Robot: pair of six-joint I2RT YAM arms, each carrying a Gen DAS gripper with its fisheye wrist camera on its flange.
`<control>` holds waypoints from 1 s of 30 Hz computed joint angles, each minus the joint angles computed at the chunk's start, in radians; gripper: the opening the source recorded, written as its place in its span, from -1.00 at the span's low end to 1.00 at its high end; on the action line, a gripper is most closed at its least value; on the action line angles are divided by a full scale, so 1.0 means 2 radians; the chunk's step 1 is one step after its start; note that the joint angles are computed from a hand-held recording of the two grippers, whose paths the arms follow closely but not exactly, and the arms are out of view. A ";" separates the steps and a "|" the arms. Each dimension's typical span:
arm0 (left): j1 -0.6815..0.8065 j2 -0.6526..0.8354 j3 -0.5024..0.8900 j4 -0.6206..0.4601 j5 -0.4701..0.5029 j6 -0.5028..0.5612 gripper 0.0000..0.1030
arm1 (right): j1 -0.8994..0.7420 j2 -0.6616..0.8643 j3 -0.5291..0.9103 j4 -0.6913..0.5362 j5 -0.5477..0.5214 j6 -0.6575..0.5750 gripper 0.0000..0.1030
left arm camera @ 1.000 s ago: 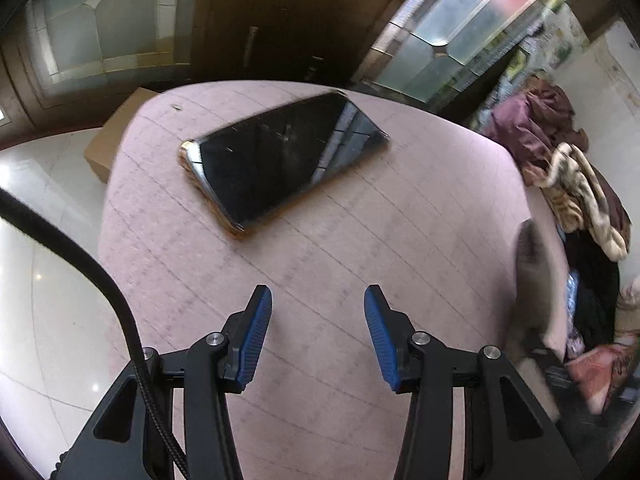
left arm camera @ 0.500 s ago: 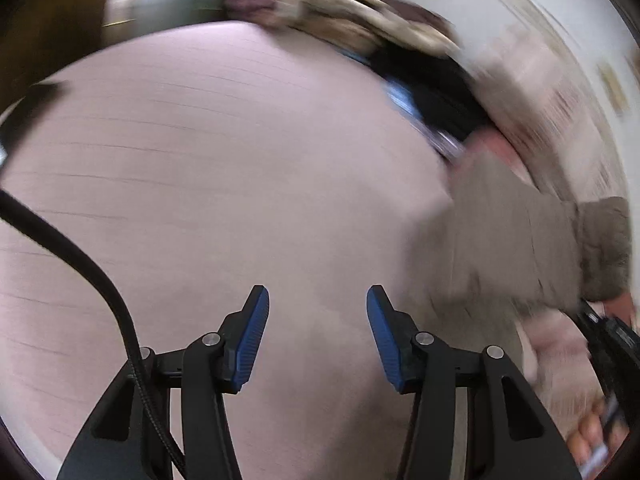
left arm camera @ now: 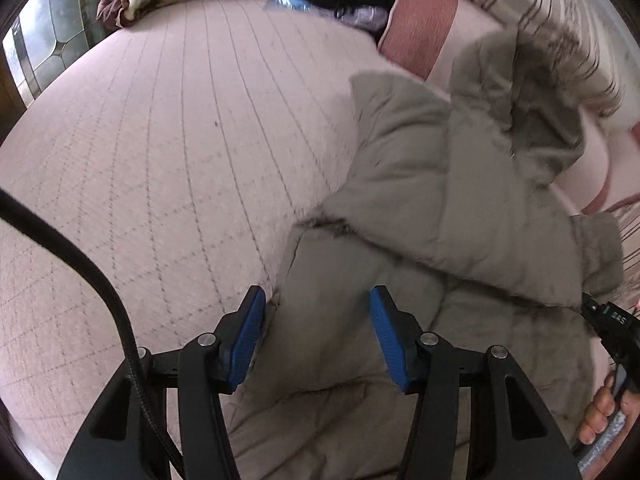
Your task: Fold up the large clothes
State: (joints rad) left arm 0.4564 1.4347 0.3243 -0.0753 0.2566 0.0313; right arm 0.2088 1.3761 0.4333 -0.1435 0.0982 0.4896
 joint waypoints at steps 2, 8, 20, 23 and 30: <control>-0.017 0.001 -0.005 0.014 -0.018 -0.010 0.05 | -0.018 0.000 -0.017 0.014 -0.026 -0.001 -0.84; -0.018 -0.002 -0.008 0.013 -0.017 -0.015 0.15 | -0.065 -0.126 -0.064 -0.055 -0.010 -0.029 -0.56; -0.018 -0.018 -0.022 0.017 -0.019 -0.017 0.17 | -0.031 -0.012 -0.042 0.031 -0.001 -0.039 -0.24; -0.026 -0.016 -0.021 0.022 -0.025 -0.018 0.18 | -0.048 0.060 -0.043 0.101 -0.017 -0.006 -0.24; -0.025 -0.115 -0.020 -0.075 -0.007 -0.008 0.17 | -0.135 -0.075 -0.042 -0.008 -0.091 -0.074 -0.23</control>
State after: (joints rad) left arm 0.4055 1.2040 0.2852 -0.2257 0.2423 0.0146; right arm -0.0608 1.2257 0.3493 -0.1604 -0.0842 0.3424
